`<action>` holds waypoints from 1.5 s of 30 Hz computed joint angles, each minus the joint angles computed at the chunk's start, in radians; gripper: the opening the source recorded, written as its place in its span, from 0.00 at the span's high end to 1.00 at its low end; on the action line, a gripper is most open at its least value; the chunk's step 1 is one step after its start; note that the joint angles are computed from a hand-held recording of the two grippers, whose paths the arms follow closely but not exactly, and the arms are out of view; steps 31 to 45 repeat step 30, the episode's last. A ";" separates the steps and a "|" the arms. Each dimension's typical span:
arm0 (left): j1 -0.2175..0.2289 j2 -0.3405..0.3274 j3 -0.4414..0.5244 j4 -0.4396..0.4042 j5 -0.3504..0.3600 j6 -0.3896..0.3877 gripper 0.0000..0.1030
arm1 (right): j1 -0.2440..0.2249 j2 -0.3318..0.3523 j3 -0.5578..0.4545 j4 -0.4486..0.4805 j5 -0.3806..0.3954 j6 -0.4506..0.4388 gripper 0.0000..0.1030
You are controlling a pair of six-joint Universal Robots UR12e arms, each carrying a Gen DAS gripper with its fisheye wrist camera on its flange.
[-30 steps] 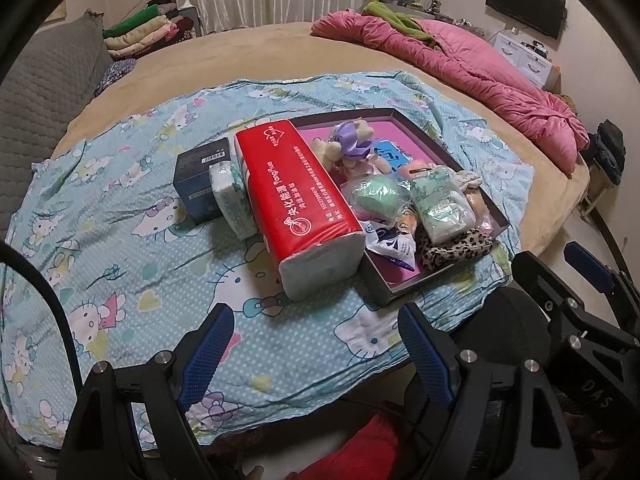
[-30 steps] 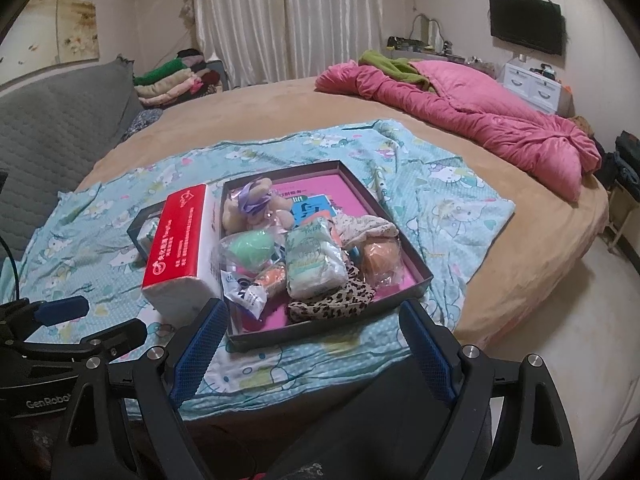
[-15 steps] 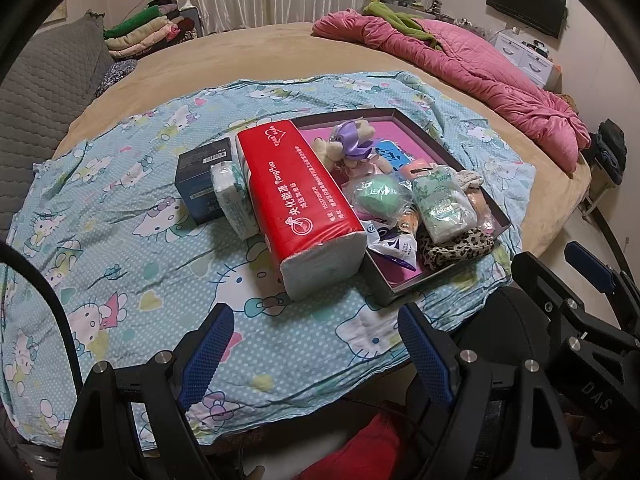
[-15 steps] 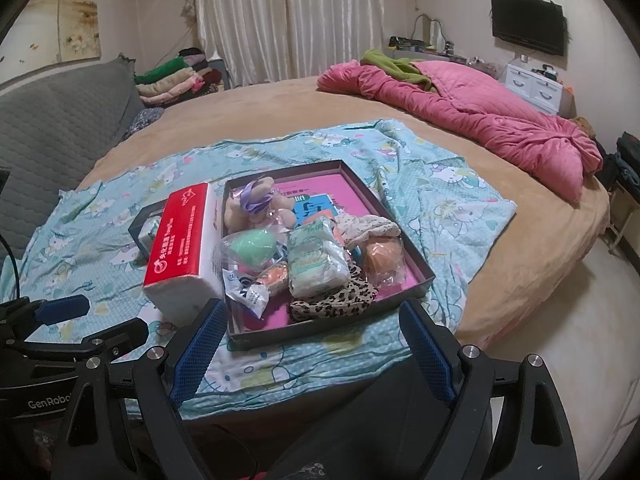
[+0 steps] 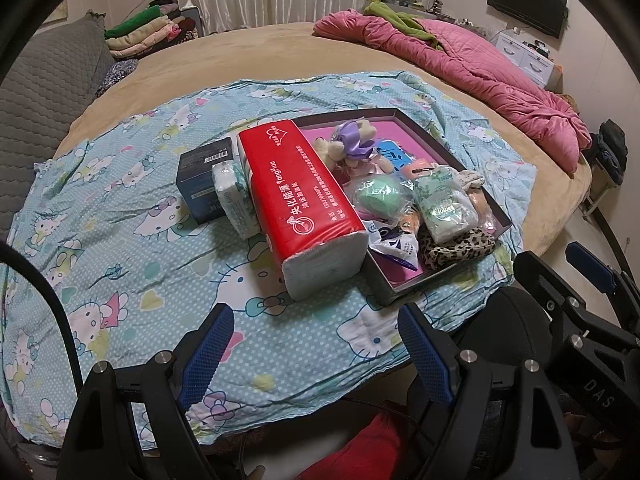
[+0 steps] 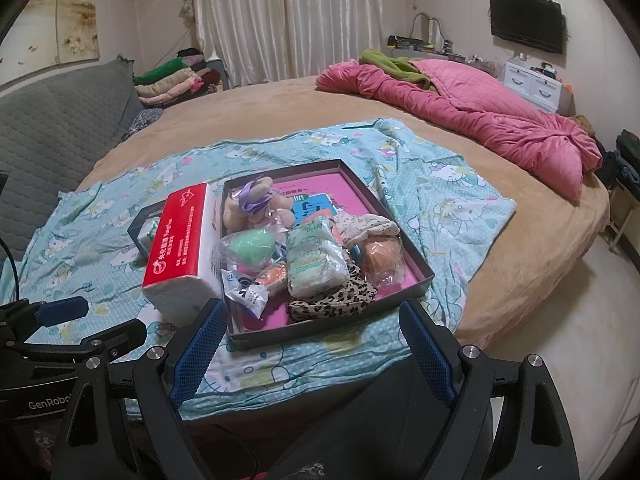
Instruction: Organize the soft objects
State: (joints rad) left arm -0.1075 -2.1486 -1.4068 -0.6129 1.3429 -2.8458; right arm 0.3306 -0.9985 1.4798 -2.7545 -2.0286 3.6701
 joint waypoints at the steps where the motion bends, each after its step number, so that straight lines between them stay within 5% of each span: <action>1: 0.000 0.000 0.000 0.001 0.001 0.000 0.19 | 0.000 0.000 0.000 0.000 0.000 0.000 0.14; 45: 0.007 -0.008 -0.002 0.010 0.007 -0.014 0.19 | -0.013 -0.006 0.007 -0.004 0.020 0.039 0.14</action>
